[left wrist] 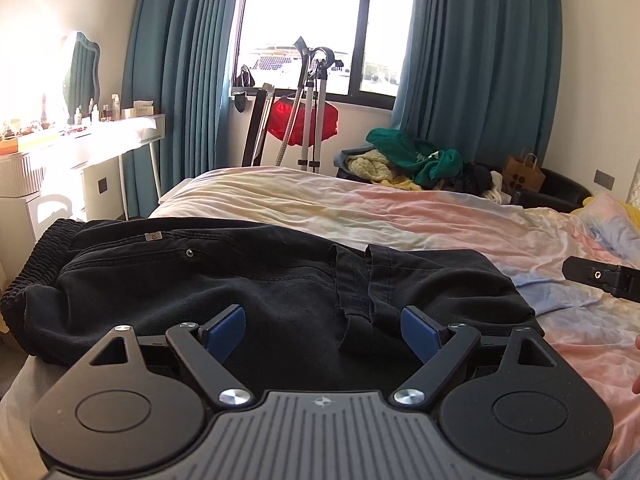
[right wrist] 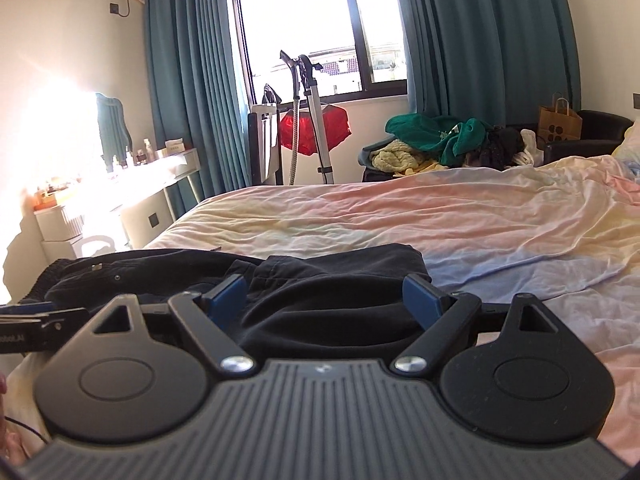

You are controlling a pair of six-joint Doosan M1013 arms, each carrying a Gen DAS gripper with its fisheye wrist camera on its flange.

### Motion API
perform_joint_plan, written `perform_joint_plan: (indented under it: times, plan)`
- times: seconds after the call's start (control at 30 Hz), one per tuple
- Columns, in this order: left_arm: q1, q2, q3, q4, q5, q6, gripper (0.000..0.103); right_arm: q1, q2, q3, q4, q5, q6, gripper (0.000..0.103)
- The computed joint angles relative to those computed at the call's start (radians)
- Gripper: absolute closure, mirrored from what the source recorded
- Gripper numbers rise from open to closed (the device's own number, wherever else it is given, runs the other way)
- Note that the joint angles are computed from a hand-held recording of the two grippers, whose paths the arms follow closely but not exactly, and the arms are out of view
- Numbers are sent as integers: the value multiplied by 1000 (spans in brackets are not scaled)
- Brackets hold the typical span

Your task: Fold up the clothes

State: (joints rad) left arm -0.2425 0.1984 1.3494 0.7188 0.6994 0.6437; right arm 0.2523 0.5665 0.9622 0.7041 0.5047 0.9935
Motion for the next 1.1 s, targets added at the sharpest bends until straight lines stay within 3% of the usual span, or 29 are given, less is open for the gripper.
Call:
perform_joint_plan:
  times: [0.2, 0.4, 0.57, 0.7, 0.8, 0.9, 1.0, 1.1]
  plan:
    - [11, 9, -2, -37, -4, 20, 15, 7, 3, 2, -14, -2, -10, 16]
    - [13, 3, 19, 38, 5, 27, 8, 14, -2, 13, -112, -46, 103, 16]
    - [70, -8, 17, -125, -12, -3, 3, 7, 6, 2, -108, -36, 134, 16]
    - [121, -27, 11, -311, -3, 70, 2, 7, 10, 2, -162, -60, 170, 16]
    - [152, -52, 26, -351, -18, 27, 2, 3, 7, 21, -83, -96, 110, 16]
    - [179, -75, 52, -349, -14, -37, 1, -5, 9, 27, 49, -87, 28, 16]
    - [208, -91, 83, -355, -15, -118, 1, 1, 11, 29, 80, -71, -26, 16]
    - [255, -110, 137, -514, -133, -170, 1, 7, 15, 25, 78, -47, -43, 16]
